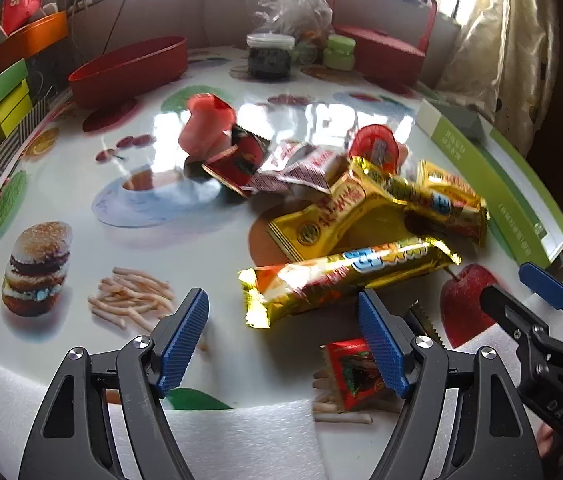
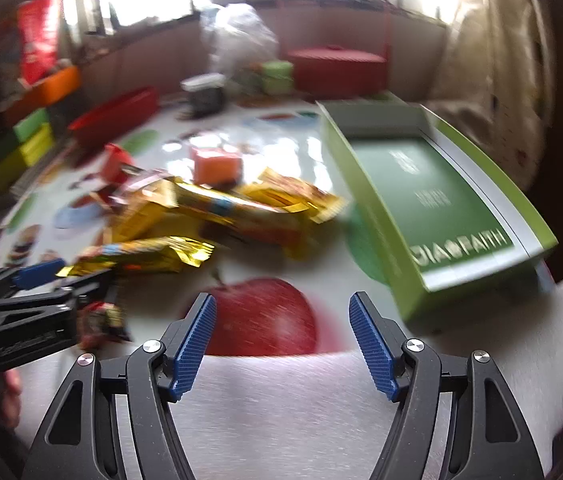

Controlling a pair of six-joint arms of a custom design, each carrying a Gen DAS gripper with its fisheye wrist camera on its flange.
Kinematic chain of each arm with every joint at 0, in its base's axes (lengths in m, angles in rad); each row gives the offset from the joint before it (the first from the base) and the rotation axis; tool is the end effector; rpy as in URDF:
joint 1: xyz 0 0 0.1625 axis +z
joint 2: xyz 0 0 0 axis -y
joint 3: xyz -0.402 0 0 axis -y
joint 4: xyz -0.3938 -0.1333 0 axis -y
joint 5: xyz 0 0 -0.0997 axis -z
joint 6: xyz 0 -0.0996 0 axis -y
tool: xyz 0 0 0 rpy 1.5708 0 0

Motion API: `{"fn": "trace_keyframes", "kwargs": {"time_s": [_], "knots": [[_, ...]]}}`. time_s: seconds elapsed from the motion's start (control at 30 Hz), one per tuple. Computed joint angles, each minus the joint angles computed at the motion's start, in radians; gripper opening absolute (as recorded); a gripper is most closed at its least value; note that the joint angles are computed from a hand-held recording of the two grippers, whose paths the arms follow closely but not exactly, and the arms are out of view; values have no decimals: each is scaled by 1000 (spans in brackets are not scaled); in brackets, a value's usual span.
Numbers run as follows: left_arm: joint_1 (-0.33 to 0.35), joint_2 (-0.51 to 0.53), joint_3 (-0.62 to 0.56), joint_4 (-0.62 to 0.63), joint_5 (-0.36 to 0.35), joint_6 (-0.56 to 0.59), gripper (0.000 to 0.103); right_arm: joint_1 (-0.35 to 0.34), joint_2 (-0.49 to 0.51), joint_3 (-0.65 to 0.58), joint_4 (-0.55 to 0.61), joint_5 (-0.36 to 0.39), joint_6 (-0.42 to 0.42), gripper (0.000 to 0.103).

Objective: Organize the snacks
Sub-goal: 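Grasp the small red snack packet with the right tool while the left tool grasps a yellow bar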

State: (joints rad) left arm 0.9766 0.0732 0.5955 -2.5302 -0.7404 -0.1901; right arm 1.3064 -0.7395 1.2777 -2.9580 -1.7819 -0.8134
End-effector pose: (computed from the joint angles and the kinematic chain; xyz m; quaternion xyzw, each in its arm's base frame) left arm -0.2903 -0.7991 -0.1468 0.1245 0.8987 -0.2750 0.3182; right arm -0.0938 -0.7766 0.2420 0.2039 -0.8840 0.3023 0.2926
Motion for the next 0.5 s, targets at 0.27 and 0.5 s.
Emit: {"fn": "trace_keyframes", "kwargs": {"time_s": [0.27,0.5], "knots": [[6,-64,81,-100,15,21,76,23,-30,-11,199,122,-192,70],[15,-87,104,-105,33,-11,76,58,-9,-22,328,88,-440,70]]}}
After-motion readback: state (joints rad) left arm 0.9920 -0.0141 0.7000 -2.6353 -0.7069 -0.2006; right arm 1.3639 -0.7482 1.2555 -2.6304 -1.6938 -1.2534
